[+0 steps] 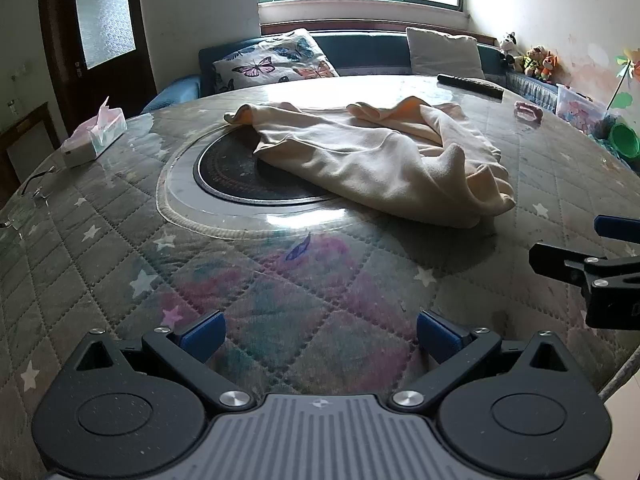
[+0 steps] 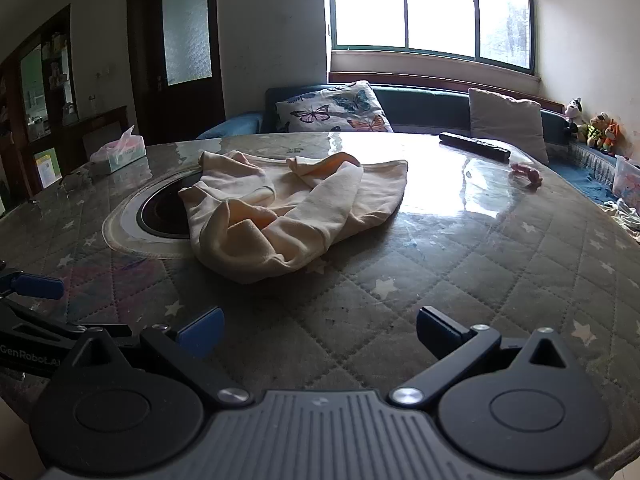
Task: Fold clothes
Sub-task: 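Move both grippers toward the crumpled cream shirt on the table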
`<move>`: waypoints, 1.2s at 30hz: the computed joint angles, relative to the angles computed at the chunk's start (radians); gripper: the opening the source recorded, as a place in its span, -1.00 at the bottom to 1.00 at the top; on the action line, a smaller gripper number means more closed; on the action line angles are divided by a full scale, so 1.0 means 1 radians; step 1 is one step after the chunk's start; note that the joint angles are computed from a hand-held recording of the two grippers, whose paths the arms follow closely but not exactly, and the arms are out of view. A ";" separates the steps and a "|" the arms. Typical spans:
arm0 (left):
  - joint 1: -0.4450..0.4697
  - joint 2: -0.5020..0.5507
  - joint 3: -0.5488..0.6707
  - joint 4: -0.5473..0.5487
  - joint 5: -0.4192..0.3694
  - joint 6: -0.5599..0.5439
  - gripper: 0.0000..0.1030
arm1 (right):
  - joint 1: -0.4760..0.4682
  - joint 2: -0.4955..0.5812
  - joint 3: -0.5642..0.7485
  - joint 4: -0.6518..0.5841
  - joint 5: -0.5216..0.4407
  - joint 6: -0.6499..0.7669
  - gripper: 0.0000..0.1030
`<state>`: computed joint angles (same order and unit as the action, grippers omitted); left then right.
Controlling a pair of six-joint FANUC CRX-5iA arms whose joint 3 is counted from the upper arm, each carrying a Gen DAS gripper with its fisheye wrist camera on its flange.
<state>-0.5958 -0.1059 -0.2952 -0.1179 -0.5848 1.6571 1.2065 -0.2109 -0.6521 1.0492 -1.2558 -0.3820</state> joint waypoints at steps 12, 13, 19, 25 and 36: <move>0.003 0.023 0.022 0.015 -0.008 -0.017 1.00 | -0.031 -0.001 0.001 -0.004 0.035 0.010 1.00; 0.004 0.026 0.024 0.017 -0.008 -0.019 1.00 | -0.033 -0.001 0.001 -0.004 0.036 0.011 1.00; 0.009 0.039 0.032 0.035 -0.007 -0.037 1.00 | -0.052 -0.002 0.004 -0.006 0.054 0.020 1.00; 0.013 0.057 0.048 0.046 -0.010 -0.050 1.00 | -0.067 0.001 0.008 -0.011 0.067 0.031 1.00; 0.007 0.106 0.124 -0.016 -0.043 -0.011 1.00 | -0.124 -0.012 0.018 0.001 0.072 0.074 1.00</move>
<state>-0.5891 -0.0003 -0.1716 -0.1340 -0.6281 1.6460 1.0824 -0.2225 -0.6341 1.0498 -1.1842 -0.3079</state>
